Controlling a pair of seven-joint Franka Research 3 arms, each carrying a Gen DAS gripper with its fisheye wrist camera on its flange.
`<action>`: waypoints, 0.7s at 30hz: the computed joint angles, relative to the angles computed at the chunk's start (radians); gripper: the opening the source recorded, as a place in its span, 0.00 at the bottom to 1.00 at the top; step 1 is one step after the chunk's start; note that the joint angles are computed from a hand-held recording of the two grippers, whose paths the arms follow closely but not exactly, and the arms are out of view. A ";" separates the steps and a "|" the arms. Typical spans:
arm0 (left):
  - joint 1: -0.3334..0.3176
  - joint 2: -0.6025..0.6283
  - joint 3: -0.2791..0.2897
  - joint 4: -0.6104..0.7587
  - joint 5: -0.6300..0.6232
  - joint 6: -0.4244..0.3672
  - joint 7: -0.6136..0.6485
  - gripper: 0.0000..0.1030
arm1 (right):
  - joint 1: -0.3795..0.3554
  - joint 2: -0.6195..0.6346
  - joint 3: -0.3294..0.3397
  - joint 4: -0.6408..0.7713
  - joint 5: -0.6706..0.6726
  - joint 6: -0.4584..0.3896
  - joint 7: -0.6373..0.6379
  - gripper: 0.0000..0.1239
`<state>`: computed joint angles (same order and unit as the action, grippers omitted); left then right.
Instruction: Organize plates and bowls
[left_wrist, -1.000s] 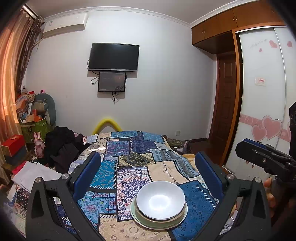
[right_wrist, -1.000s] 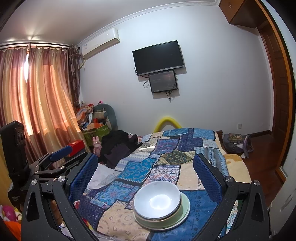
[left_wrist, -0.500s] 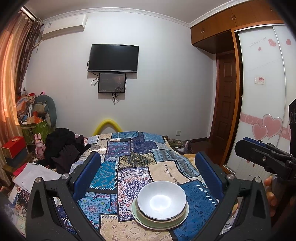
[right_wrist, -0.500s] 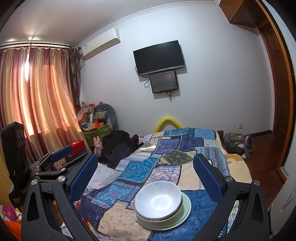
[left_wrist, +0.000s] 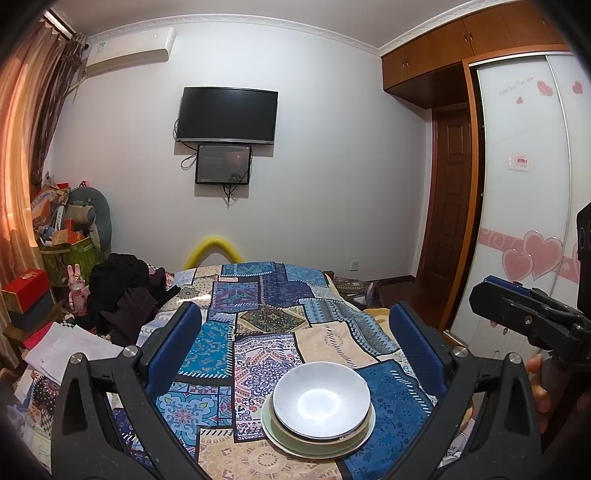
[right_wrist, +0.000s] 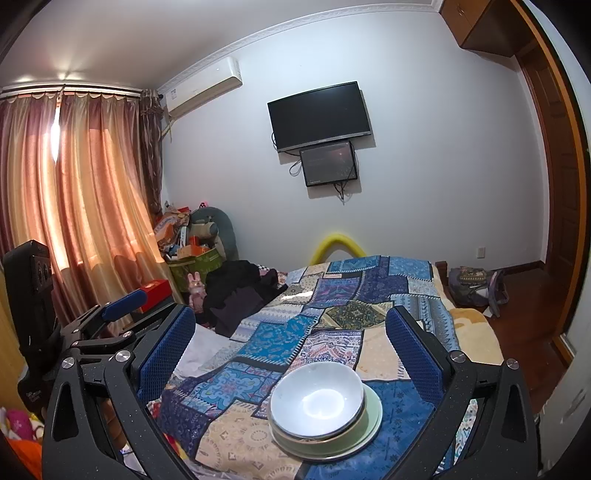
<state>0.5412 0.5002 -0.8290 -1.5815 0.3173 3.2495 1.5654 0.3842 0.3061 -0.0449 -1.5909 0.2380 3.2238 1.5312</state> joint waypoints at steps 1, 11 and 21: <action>0.001 0.003 -0.002 0.003 0.000 -0.002 0.001 1.00 | 0.000 0.000 0.000 0.000 0.000 0.000 0.000 0.83; 0.040 0.030 -0.070 0.012 -0.015 -0.034 0.048 1.00 | 0.011 -0.001 -0.014 -0.002 -0.004 -0.001 0.007 0.83; 0.023 0.025 -0.057 0.016 -0.077 -0.043 0.094 1.00 | 0.002 0.003 -0.005 0.000 -0.005 -0.009 0.006 0.83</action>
<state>0.5643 0.5257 -0.8860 -1.5659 0.2404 3.2069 1.6590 0.3865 0.3094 -0.0497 -1.5907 0.2328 3.2150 1.5377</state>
